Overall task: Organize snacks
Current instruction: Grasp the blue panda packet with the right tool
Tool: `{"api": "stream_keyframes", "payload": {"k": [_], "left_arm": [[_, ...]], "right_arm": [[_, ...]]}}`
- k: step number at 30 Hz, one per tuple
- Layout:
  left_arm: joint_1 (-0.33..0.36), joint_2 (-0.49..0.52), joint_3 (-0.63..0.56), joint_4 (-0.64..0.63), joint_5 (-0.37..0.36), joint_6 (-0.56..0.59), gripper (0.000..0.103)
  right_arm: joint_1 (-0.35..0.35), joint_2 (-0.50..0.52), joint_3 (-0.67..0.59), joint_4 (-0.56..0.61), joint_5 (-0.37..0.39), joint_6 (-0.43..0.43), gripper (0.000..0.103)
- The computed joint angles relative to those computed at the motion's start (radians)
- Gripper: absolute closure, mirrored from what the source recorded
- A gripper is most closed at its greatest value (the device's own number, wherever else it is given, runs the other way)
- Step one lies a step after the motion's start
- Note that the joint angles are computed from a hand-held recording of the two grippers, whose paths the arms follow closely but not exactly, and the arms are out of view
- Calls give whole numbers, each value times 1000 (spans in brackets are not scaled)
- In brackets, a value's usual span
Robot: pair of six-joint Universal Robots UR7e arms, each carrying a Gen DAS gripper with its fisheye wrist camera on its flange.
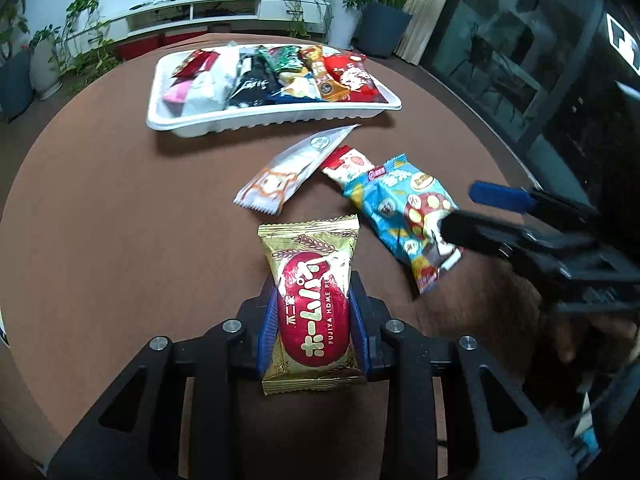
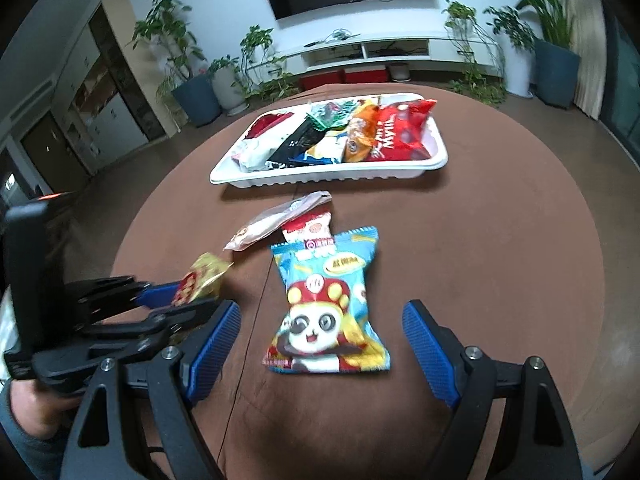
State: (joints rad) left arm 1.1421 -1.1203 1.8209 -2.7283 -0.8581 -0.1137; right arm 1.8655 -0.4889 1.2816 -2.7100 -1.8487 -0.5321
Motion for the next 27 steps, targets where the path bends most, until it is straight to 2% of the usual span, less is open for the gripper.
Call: {"api": "stream_keyframes", "payload": {"k": [5, 9, 14, 21, 27], "left_arm": [[-4, -33, 52, -26, 0, -32, 73], [-4, -44, 66, -42, 5, -36, 73], [1, -45, 70, -50, -3, -36, 74], [5, -40, 69, -59, -11, -32, 73], [7, -41, 72, -66, -14, -32, 74]], "right_arm": [[12, 62, -76, 55, -55, -21, 18], [17, 87, -88, 47, -93, -51, 20], [14, 86, -69, 39, -130, -55, 39], [11, 63, -37, 23, -124, -64, 54], [1, 27, 4, 29, -94, -29, 63]]}}
